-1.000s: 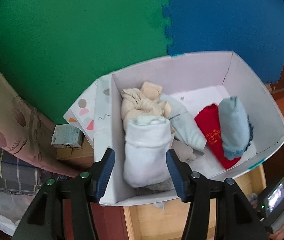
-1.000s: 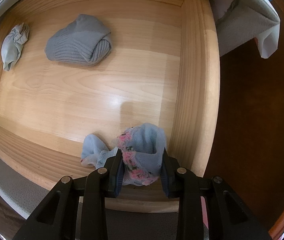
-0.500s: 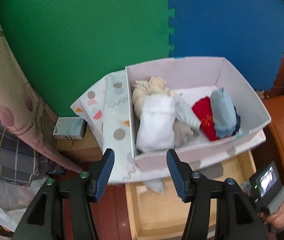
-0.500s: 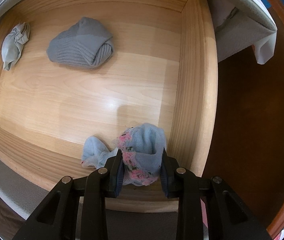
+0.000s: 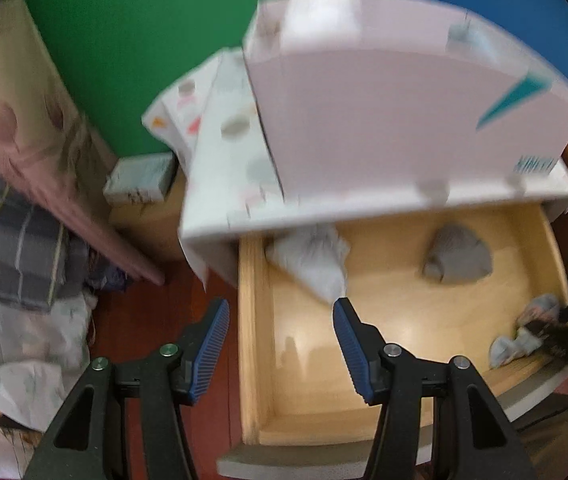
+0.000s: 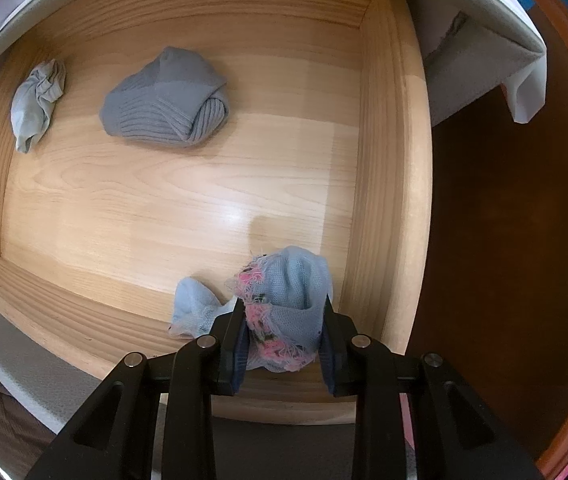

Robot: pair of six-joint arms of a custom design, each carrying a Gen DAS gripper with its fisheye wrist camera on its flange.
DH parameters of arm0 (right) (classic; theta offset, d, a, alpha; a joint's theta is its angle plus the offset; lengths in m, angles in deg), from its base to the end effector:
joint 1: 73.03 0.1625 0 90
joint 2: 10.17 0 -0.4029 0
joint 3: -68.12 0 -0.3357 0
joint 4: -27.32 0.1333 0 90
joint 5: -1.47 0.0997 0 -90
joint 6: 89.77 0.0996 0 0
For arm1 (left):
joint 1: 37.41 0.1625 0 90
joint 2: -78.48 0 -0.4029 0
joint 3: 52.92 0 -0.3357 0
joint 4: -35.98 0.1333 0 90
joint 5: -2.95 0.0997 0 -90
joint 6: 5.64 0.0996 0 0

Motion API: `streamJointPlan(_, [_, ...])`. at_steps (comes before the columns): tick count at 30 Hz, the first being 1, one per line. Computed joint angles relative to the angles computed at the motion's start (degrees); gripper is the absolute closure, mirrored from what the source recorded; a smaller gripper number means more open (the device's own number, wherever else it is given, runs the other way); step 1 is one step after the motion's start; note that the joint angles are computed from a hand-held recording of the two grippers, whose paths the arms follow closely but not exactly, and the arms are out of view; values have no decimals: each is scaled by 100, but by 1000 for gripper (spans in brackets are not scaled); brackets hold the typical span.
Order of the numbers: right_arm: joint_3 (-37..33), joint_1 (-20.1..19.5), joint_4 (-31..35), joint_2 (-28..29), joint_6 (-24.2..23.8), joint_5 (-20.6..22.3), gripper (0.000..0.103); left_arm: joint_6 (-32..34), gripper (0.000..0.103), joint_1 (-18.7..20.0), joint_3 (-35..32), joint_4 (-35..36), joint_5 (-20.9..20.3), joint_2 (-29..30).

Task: Take underwear out of drawer
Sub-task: 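Move the left gripper back over the drawer, then carry the pink-trimmed sock up into the white box with the right gripper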

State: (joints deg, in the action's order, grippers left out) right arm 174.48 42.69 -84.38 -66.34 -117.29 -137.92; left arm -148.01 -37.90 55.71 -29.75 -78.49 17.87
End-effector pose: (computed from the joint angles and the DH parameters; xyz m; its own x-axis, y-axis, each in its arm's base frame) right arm 0.2672 -0.4218 0.1348 -0.2045 -0.9057 0.3713 -0.5366 0.4210 0.7313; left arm -0.3600 -0.1451 0.1391 -0.3047 -0.7806 -0.5458 -0.1492 0.6051 -0.7821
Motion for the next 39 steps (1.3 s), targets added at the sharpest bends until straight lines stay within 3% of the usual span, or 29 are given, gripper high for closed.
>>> streamJointPlan(7, [101, 146, -120, -44, 27, -34, 77, -286, 47, -67, 838, -1310, -339, 57])
streamJointPlan(12, [261, 258, -339, -99, -78, -70, 76, -855, 47, -249, 1081, -1650, -204, -88])
streamJointPlan(26, [220, 417, -266, -302, -330, 146, 76, -1812, 47, -501, 809, -892, -438, 33])
streamJointPlan(30, [48, 478, 87, -359, -128, 313, 76, -1837, 47, -494, 853, -912, -472, -16])
streamJointPlan(39, [-495, 800, 623, -529, -204, 617, 76, -1842, 47, -510, 825, -864, -464, 18])
